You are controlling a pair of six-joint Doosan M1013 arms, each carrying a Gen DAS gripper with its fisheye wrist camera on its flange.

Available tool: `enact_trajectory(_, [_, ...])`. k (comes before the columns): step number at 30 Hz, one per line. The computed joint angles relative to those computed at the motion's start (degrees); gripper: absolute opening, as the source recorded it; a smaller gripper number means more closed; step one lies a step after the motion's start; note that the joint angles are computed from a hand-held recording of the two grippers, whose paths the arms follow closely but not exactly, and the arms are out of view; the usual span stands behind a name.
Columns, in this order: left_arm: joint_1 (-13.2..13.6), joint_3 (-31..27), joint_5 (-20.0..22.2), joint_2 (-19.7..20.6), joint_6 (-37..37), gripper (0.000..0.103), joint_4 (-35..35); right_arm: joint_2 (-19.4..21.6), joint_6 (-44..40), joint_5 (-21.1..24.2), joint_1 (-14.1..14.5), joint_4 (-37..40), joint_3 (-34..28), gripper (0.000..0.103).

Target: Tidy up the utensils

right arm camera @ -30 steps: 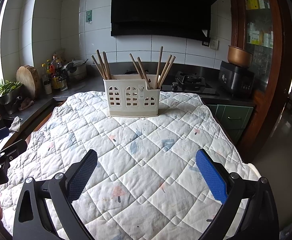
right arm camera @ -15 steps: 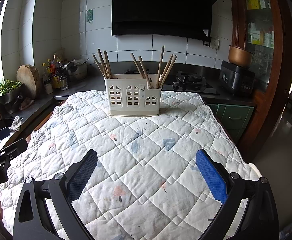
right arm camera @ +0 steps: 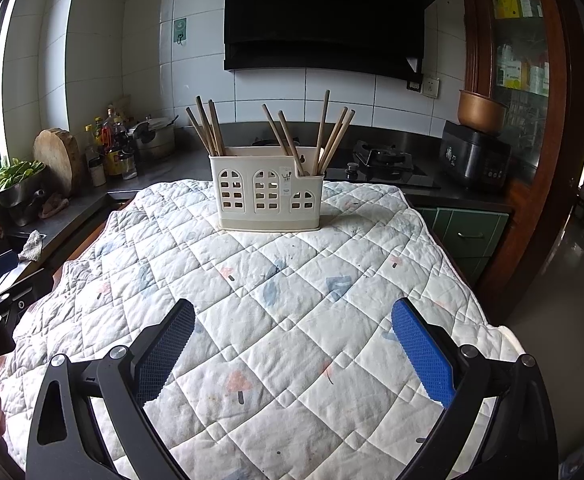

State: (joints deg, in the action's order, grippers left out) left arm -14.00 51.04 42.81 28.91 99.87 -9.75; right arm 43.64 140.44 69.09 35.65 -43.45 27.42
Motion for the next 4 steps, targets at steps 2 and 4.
enact_trajectory(2, [0.04, -0.09, 0.27, 0.1, 0.06, 0.096, -0.36, -0.02, 0.02, -0.16, -0.02, 0.1, 0.11, 0.095])
enact_trajectory(4, [0.1, -0.2, 0.58, 0.2, 0.1, 0.096, -0.65, 0.04, -0.09, -0.08, -0.03, 0.19, 0.04, 0.095])
